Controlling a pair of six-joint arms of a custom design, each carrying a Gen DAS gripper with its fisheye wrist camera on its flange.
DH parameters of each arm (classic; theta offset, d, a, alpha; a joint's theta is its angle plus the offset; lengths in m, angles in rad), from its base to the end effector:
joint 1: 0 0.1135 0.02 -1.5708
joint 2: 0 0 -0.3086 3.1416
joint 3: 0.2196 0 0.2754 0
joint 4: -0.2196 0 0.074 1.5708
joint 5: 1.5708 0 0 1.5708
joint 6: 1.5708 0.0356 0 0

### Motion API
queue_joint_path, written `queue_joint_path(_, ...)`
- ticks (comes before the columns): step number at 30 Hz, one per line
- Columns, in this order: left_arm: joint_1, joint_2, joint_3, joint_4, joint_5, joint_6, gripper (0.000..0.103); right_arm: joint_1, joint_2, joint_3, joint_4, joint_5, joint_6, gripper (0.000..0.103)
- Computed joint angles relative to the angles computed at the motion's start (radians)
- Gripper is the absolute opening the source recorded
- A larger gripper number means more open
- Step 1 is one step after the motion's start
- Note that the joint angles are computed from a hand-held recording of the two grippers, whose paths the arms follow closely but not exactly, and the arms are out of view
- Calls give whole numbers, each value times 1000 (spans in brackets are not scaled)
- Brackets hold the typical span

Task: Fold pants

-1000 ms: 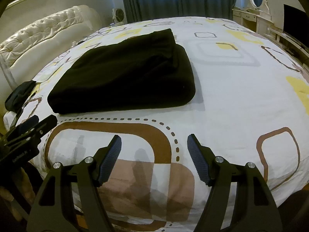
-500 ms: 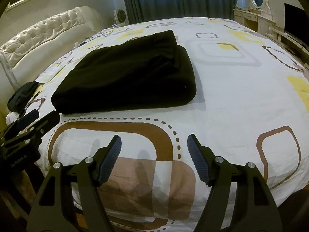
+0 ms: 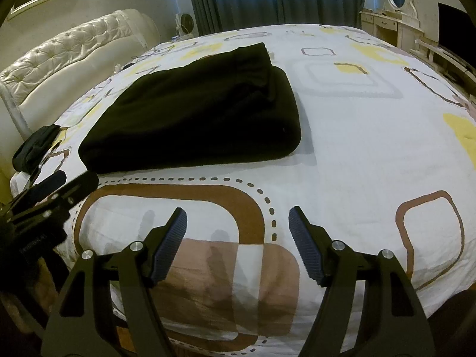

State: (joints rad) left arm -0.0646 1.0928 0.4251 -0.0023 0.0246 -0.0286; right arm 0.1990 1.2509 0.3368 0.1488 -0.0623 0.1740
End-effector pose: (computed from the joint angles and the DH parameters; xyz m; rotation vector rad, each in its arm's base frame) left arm 0.2117 -0.0146 0.2001 0.0537 2.2411 -0.0780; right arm 0.2089 0.0444 0.1543 -0.0605 2.3479 0.2574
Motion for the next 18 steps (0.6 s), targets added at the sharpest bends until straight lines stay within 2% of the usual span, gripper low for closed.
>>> queue_joint_path(4, 29, -2, -8, 22, 32, -16, 89, 2, -1, -3, 1, -2, -2, 71)
queue_joint_path(12, -4, 9, 2, 8, -75, -66, 90, 5, -4, -4, -3, -5, -2, 71)
queue_joint_path(18, -19, -6, -4, 17, -106, -64, 90, 8, -7, -7, -3, -5, 1, 71)
